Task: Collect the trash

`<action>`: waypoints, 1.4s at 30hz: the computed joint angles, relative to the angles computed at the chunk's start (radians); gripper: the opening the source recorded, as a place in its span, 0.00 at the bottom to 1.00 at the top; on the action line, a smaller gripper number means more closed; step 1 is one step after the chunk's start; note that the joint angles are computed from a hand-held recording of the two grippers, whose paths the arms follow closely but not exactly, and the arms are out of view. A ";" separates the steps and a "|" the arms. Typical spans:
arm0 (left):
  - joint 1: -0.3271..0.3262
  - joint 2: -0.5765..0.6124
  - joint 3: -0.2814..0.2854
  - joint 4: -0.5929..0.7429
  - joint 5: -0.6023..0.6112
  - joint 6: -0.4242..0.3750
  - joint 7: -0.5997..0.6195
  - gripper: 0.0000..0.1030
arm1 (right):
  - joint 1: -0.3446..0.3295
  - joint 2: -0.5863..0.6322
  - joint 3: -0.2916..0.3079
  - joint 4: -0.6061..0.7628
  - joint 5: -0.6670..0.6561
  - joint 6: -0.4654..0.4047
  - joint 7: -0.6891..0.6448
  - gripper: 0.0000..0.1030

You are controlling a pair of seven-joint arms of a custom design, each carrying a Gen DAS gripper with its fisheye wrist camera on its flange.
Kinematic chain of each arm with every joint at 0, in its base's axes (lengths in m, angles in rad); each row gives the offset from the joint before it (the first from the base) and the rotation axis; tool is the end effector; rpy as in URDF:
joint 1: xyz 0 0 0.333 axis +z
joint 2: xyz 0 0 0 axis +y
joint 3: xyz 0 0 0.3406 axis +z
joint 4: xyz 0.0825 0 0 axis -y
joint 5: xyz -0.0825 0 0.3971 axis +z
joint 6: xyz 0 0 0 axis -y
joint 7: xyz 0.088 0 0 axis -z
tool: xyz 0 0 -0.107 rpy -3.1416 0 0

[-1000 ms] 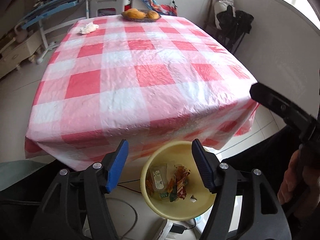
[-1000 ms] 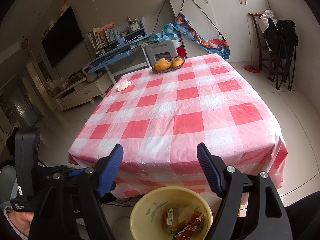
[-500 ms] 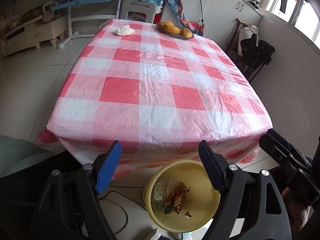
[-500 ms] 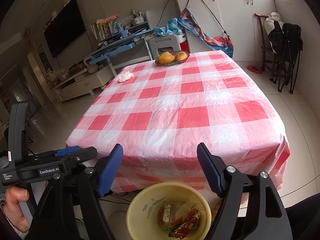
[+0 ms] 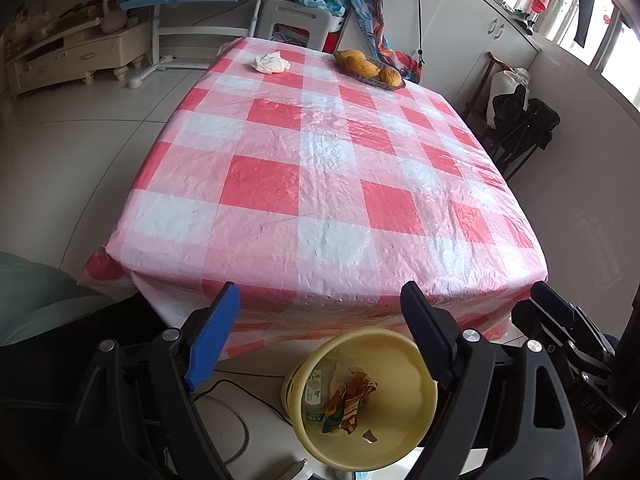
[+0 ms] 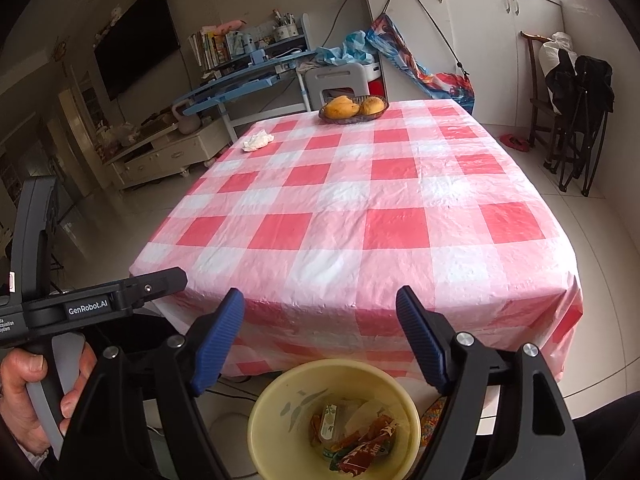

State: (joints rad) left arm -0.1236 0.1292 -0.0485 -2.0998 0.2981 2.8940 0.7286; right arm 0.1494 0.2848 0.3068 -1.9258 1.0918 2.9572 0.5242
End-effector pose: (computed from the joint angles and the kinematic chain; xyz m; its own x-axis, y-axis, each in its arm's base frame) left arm 0.6120 -0.1230 0.4507 0.2966 -0.9112 0.2858 -0.7211 -0.4099 -0.5585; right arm 0.6222 0.2221 0.4210 0.5061 -0.8344 -0.2184 -0.6379 -0.1916 -0.7459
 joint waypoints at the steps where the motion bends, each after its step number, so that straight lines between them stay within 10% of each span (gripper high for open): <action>1: 0.000 0.000 0.000 0.000 0.000 0.000 0.000 0.77 | 0.001 0.000 0.000 -0.001 -0.001 0.001 0.000 0.73; 42: 0.008 -0.006 0.004 -0.006 0.032 -0.001 -0.060 0.84 | -0.026 0.013 0.043 -0.014 -0.106 0.025 0.057 0.73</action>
